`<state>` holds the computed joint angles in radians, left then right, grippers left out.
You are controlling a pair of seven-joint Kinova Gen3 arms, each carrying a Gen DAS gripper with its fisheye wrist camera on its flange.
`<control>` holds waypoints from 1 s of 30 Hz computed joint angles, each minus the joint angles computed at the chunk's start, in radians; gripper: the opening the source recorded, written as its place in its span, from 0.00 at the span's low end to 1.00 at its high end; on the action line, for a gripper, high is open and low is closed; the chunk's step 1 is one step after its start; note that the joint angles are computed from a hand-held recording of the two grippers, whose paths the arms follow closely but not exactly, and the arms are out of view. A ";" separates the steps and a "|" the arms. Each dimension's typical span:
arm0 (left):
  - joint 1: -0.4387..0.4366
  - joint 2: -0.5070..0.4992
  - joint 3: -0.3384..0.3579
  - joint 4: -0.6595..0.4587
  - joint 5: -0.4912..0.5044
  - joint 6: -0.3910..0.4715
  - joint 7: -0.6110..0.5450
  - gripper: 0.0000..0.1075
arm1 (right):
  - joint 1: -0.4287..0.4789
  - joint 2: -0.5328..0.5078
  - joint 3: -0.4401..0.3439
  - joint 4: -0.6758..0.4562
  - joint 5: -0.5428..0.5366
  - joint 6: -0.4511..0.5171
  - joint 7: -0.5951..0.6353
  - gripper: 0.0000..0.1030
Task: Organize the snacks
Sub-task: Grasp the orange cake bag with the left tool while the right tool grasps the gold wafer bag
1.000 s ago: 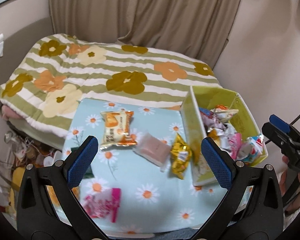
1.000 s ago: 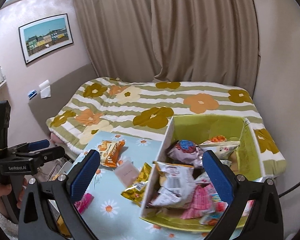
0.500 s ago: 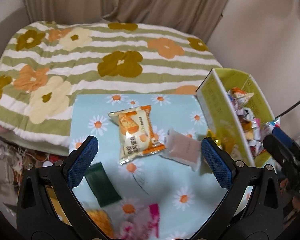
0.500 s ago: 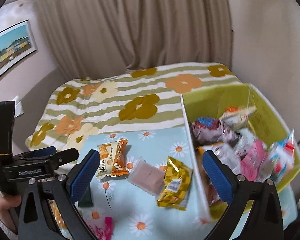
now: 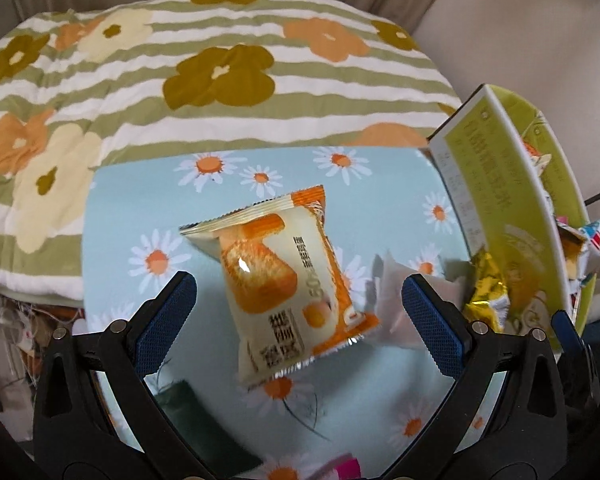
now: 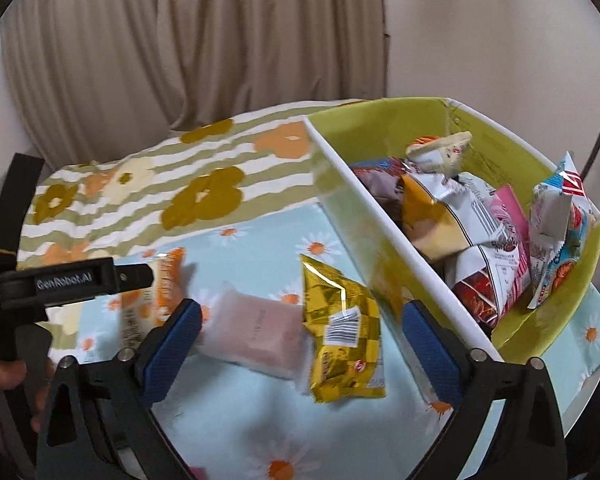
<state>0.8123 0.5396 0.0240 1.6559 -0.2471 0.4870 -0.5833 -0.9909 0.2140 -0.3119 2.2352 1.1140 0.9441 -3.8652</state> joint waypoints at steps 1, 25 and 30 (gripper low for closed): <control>-0.002 0.012 0.002 -0.009 -0.002 0.003 -0.004 0.95 | -0.002 0.021 0.002 -0.003 0.003 0.008 -0.005 0.93; -0.016 0.137 0.004 -0.094 0.037 0.042 -0.081 0.64 | -0.021 0.168 0.066 0.044 0.117 -0.065 -0.228 0.73; -0.024 0.125 0.009 -0.075 0.046 0.028 -0.100 0.60 | 0.003 0.168 0.063 0.040 0.145 -0.087 -0.258 0.73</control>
